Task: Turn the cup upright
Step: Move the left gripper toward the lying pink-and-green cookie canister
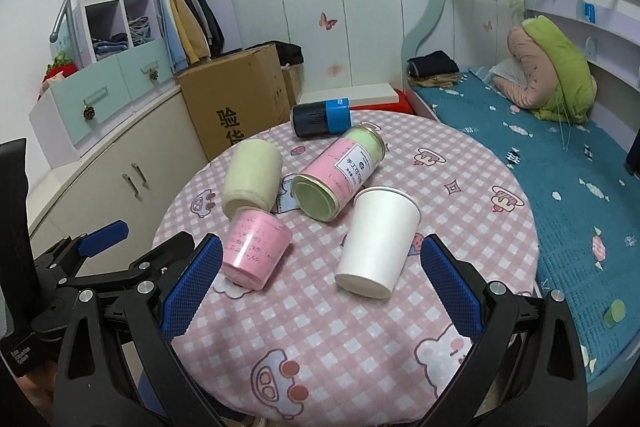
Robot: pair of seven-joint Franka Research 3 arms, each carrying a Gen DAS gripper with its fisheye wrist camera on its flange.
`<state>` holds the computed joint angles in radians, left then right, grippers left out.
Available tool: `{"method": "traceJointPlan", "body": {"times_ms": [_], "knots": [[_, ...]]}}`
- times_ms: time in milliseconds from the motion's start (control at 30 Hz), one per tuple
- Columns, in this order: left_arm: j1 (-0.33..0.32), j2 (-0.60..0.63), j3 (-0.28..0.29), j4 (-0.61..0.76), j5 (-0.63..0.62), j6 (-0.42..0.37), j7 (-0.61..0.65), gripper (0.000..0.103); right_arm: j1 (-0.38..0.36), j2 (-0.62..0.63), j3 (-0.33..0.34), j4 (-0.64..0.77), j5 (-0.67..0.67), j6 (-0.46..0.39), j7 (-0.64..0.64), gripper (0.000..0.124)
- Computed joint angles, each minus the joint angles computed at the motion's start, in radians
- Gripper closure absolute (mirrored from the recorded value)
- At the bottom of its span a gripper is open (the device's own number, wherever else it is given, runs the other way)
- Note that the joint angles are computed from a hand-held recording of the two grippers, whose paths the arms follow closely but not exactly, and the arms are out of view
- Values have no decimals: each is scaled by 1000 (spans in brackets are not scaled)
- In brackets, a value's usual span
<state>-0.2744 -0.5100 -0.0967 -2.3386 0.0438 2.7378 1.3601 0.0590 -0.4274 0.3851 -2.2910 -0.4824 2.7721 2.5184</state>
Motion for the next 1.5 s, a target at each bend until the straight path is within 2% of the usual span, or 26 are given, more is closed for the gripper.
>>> {"method": "traceJointPlan", "body": {"times_ms": [100,300,433,500,767,900,1000,1100,1167,1233,1333,1500], "knots": [[-12,51,16,43,-22,-1,18,5,-4,31,-11,18,-1,10,-4,28],[17,153,-7,133,-17,-8,28,5,-8,125,-42,91,-32,17,-7,28],[18,242,11,222,-76,-35,77,5,36,215,-94,169,-33,7,-36,28],[41,294,3,278,-77,-66,85,5,65,266,-123,215,-26,9,-55,28],[96,419,-34,421,-119,-102,129,5,158,404,-224,364,-14,-30,-95,28],[98,478,-57,520,-173,-127,206,5,187,407,-277,388,-13,-37,-95,28],[98,523,-80,591,-155,-133,234,5,187,404,-301,400,7,-40,-114,28],[106,607,-103,726,-185,-200,306,5,179,420,-318,436,41,-50,-153,28],[98,667,-103,830,-101,-271,264,5,179,441,-327,472,64,-65,-172,28],[101,683,-114,857,-79,-259,276,5,180,458,-338,498,70,-65,-171,28],[106,718,-138,912,-110,-317,320,5,181,451,-353,497,47,-70,-140,28],[83,779,-160,968,-112,-384,326,5,154,406,-359,443,23,-87,-97,28]]}}
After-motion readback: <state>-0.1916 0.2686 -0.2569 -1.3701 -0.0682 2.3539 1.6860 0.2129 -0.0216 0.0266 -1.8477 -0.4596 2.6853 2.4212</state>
